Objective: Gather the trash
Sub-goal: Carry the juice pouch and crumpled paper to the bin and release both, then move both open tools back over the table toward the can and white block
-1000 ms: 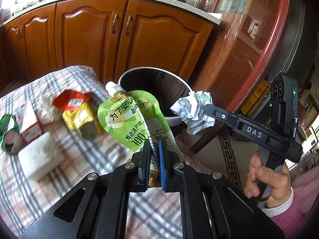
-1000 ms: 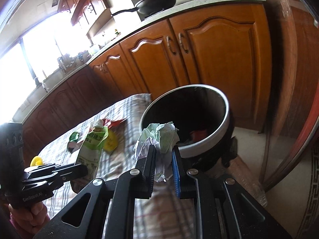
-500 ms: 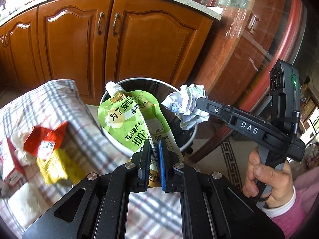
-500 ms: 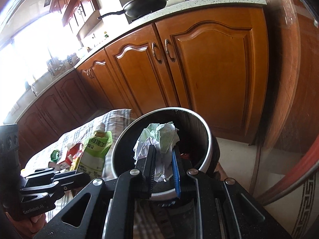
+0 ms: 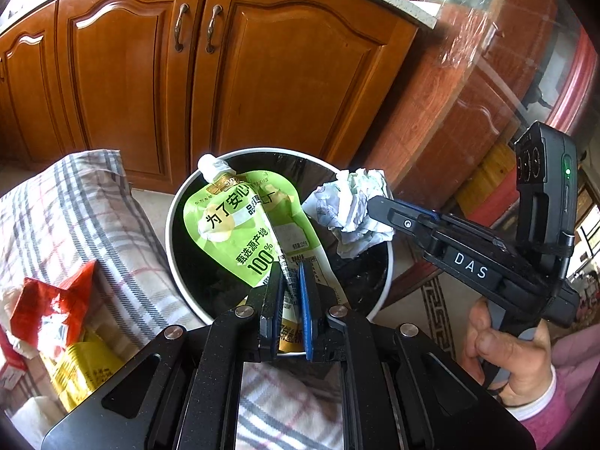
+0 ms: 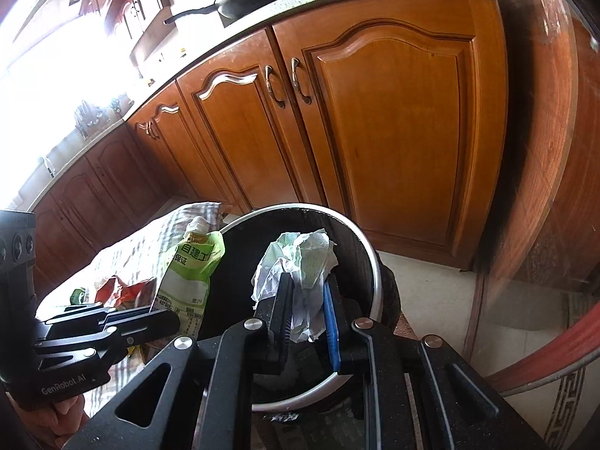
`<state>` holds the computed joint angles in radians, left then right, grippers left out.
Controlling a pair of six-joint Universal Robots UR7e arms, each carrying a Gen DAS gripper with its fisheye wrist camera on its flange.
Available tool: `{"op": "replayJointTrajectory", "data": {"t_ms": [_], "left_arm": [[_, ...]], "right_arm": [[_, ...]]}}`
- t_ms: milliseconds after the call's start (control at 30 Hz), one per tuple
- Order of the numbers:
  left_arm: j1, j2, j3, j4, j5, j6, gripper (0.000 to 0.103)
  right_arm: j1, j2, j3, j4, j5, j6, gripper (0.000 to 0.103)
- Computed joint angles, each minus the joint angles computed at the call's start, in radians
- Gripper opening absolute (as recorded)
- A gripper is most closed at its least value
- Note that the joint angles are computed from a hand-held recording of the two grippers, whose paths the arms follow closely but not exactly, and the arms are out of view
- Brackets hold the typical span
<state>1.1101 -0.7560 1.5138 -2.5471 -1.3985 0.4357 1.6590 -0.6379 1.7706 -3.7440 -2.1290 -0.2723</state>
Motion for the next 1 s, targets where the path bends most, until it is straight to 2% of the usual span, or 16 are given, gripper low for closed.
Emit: {"op": "replayJointTrajectory", "data": {"t_ms": [67,100,133,167,200,233,367,433,533,700,867,1000], "left_arm": [[0.001,-0.004,0.011,-0.011,0.011,-0.009,0.01],[-0.002,0.001,0.005,-0.008,0.015,-0.016,0.016],[-0.002,0.0,0.007,-0.01,0.017,-0.021,0.024],[-0.003,-0.004,0.015,-0.02,0.021,-0.025,0.03],[-0.004,-0.007,0.021,-0.031,0.025,-0.026,0.044],[-0.003,-0.015,0.034,-0.048,0.026,-0.026,0.048],[0.005,-0.055,0.076,-0.064,0.02,-0.022,0.049],[0.011,-0.085,0.112,-0.085,0.019,-0.015,0.051],[0.026,-0.131,0.159,-0.096,0.012,-0.013,0.052],[0.054,-0.205,0.225,-0.101,0.009,-0.023,0.053],[0.081,-0.278,0.286,-0.119,0.005,-0.013,0.054],[0.109,-0.333,0.326,-0.14,0.008,-0.002,0.058]], "right_arm": [[-0.006,-0.003,-0.002,0.014,0.007,0.005,0.021],[-0.009,-0.004,-0.002,0.017,0.01,0.01,0.026],[-0.013,-0.005,-0.003,0.024,0.014,0.016,0.034],[-0.016,-0.008,0.001,0.025,0.02,0.026,0.037],[-0.017,-0.008,0.005,0.02,0.019,0.031,0.043],[-0.018,-0.01,0.01,0.014,0.023,0.033,0.05],[-0.019,-0.015,0.038,-0.026,0.035,0.038,0.055],[-0.013,-0.017,0.058,-0.053,0.042,0.041,0.067],[0.002,-0.01,0.09,-0.116,0.055,0.031,0.077],[0.026,0.009,0.133,-0.171,0.073,0.053,0.082],[0.045,0.036,0.149,-0.179,0.095,0.084,0.082],[0.063,0.058,0.154,-0.175,0.106,0.104,0.082]]}}
